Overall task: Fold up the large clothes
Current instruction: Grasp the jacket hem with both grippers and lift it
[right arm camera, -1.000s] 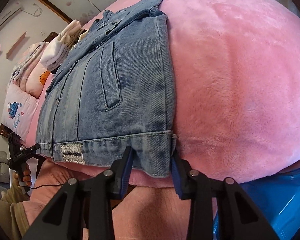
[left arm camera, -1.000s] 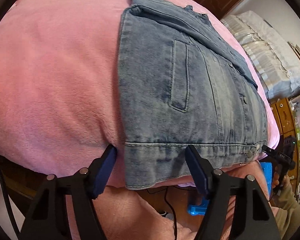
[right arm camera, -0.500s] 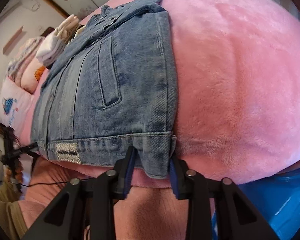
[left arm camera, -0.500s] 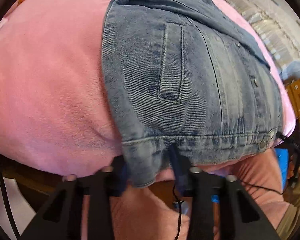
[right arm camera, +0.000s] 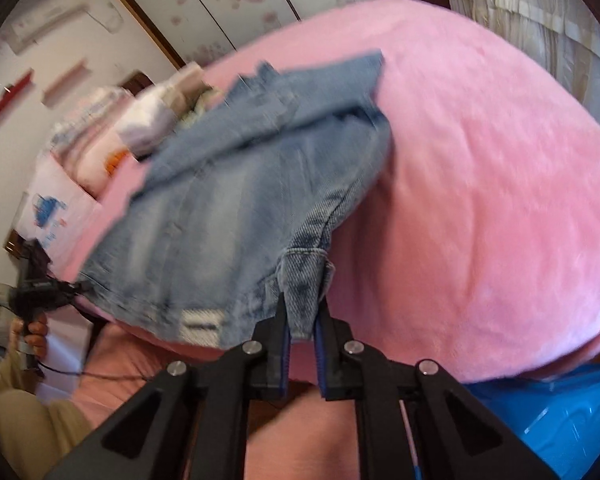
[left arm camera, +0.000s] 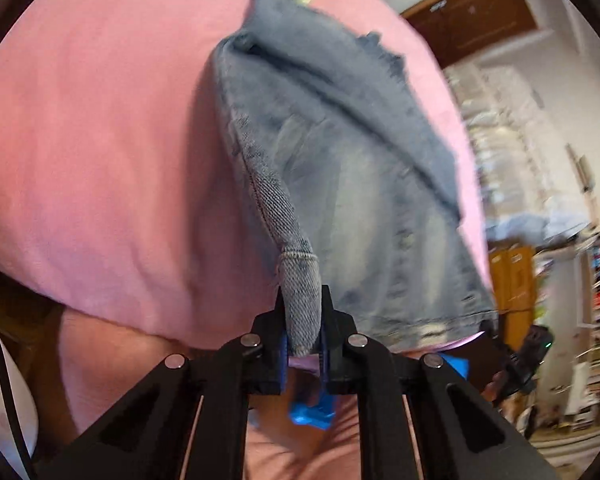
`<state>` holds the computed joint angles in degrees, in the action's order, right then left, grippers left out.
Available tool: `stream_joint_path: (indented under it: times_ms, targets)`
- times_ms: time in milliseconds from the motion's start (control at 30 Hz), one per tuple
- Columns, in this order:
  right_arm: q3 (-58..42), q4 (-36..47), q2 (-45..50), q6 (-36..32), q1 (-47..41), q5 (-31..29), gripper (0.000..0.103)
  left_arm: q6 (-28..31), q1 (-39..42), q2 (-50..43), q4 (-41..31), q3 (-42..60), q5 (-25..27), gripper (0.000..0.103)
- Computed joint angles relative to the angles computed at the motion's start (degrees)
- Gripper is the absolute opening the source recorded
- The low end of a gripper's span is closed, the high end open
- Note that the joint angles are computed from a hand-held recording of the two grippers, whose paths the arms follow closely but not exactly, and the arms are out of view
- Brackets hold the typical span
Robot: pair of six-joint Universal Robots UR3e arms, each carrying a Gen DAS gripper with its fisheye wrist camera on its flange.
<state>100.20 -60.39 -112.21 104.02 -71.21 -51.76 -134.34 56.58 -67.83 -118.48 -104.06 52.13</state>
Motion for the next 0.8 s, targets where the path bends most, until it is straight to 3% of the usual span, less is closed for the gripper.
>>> stream_joint_path:
  times_ms: [67,167,300,367,467,567,633,800]
  targets:
    - [-4.55,3.65,1.82,-0.20,1.06,3.48,0.008,-2.44,-0.26,-0.61,-1.54,2.51,-3.03,0.009]
    - [-8.76,1.44,3.80,3.17,4.91,8.40,0.008,-12.32,-2.43,-3.53,2.25,5.72,-7.35,0.009]
    - [-12.40,-15.00,10.11,17.91,13.48,12.58,0.008,-27.58,-7.93,-9.52,17.64,10.89,-11.08,0.009]
    - [-15.43,-27.48,15.78,28.66,18.29,12.93,0.007,-36.27,-11.07,-15.24,26.87,15.16,-11.67,0.009]
    - [-22.84,-41.98,25.91,42.06,23.96,11.34,0.007,-48.96,-16.72,-25.94,41.02,23.04,-10.11,0.009]
    - [-34.74,-50.17,38.33,52.75,29.78,7.17,0.007,-58.30,-22.37,-39.13,49.37,35.43,-6.60,0.009]
    - [-45.76,-52.44,48.74,59.05,34.24,2.49,0.007,-61.72,-26.32,-48.76,50.79,46.36,-2.64,0.009]
    - [-75.24,-47.24,72.80,68.19,40.46,-7.36,0.008,-65.41,-33.41,-73.46,44.09,76.36,6.83,0.010]
